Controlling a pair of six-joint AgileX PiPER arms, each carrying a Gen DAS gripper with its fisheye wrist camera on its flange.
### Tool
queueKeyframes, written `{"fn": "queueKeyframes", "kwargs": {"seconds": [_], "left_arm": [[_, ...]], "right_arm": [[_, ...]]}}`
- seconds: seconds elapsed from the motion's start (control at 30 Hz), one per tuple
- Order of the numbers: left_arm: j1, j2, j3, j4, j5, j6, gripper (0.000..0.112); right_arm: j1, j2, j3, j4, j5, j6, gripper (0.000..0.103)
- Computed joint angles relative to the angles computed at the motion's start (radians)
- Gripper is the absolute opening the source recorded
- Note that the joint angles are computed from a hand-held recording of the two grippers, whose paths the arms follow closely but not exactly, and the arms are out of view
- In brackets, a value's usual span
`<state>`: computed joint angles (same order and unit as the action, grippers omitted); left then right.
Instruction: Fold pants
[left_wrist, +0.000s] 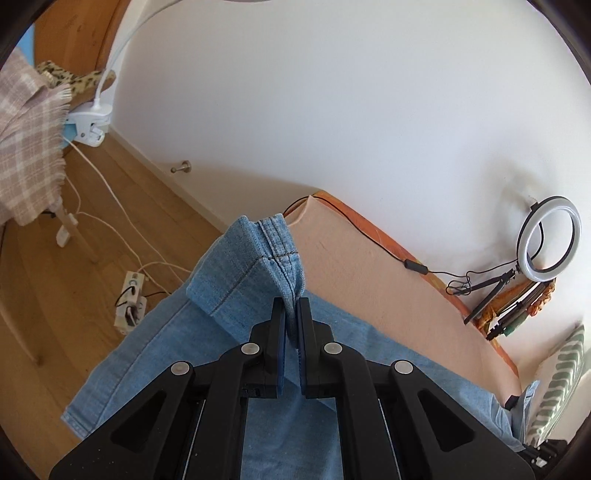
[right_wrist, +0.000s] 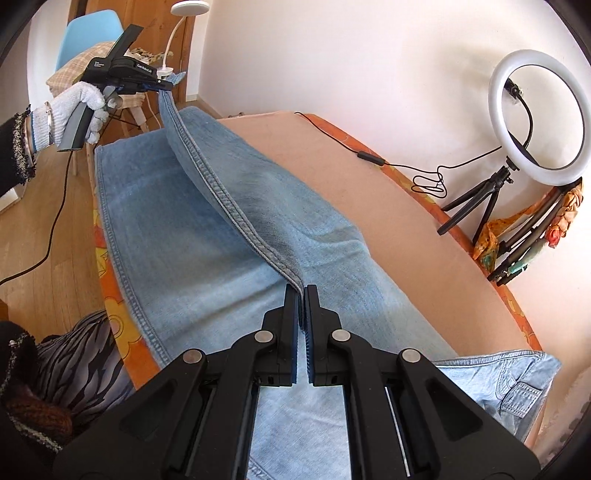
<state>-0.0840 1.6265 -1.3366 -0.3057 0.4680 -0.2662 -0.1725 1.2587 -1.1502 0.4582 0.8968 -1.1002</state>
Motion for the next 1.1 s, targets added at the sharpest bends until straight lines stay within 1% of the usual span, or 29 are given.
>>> {"fn": "queueKeyframes", "kwargs": {"seconds": [0.1, 0.17, 0.3, 0.37, 0.4, 0.47, 0.53, 0.6, 0.67, 0.73, 0.8, 0.83, 0.9, 0.93, 0.97, 1.03, 1.07, 1.1], "left_arm": [[0.011, -0.075, 0.142, -0.103, -0.063, 0.060, 0.004], [0.016, -0.101, 0.205, -0.152, -0.094, 0.108, 0.004], [0.036, -0.138, 0.308, -0.315, -0.137, 0.244, 0.004], [0.048, -0.149, 0.338, -0.379, -0.135, 0.294, 0.004], [0.064, -0.166, 0.366, -0.412, -0.129, 0.331, 0.006], [0.085, -0.184, 0.394, -0.440, -0.112, 0.353, 0.011], [0.105, -0.199, 0.420, -0.504, -0.103, 0.397, 0.016], [0.122, -0.209, 0.436, -0.515, -0.093, 0.377, 0.027], [0.137, -0.214, 0.445, -0.488, -0.076, 0.314, 0.035], [0.156, -0.228, 0.475, -0.569, -0.076, 0.371, 0.037], [0.166, -0.234, 0.491, -0.577, -0.072, 0.373, 0.043], [0.169, -0.232, 0.492, -0.573, -0.070, 0.368, 0.044], [0.175, -0.219, 0.488, -0.571, -0.072, 0.366, 0.044], [0.172, -0.210, 0.480, -0.529, -0.081, 0.322, 0.044], [0.174, -0.204, 0.479, -0.527, -0.093, 0.318, 0.041], [0.187, -0.196, 0.484, -0.604, -0.102, 0.399, 0.039], [0.185, -0.190, 0.479, -0.604, -0.109, 0.406, 0.028], [0.182, -0.186, 0.474, -0.593, -0.119, 0.414, 0.012]], "right_arm": [[-0.002, -0.067, 0.083, 0.003, 0.009, -0.016, 0.004], [0.021, -0.104, 0.138, -0.021, -0.006, -0.005, 0.004], [0.062, -0.140, 0.218, -0.059, -0.049, 0.023, 0.004], [0.073, -0.146, 0.245, -0.068, -0.072, 0.034, 0.004], [0.076, -0.145, 0.252, -0.072, -0.081, 0.038, 0.004], [0.079, -0.144, 0.260, -0.075, -0.087, 0.044, 0.004], [0.079, -0.145, 0.264, -0.074, -0.090, 0.042, 0.004], [0.083, -0.141, 0.264, -0.081, -0.092, 0.052, 0.004], [0.089, -0.144, 0.272, -0.089, -0.101, 0.062, 0.004], [0.092, -0.145, 0.282, -0.094, -0.107, 0.073, 0.004], [0.107, -0.150, 0.301, -0.112, -0.127, 0.091, 0.004], [0.113, -0.151, 0.309, -0.122, -0.137, 0.099, 0.004], [0.127, -0.150, 0.323, -0.139, -0.157, 0.121, 0.004], [0.131, -0.150, 0.327, -0.146, -0.163, 0.131, 0.004], [0.139, -0.150, 0.331, -0.156, -0.170, 0.146, 0.004], [0.147, -0.150, 0.330, -0.168, -0.178, 0.159, 0.004], [0.151, -0.152, 0.330, -0.175, -0.181, 0.168, 0.004], [0.155, -0.151, 0.328, -0.181, -0.183, 0.175, 0.004]]}}
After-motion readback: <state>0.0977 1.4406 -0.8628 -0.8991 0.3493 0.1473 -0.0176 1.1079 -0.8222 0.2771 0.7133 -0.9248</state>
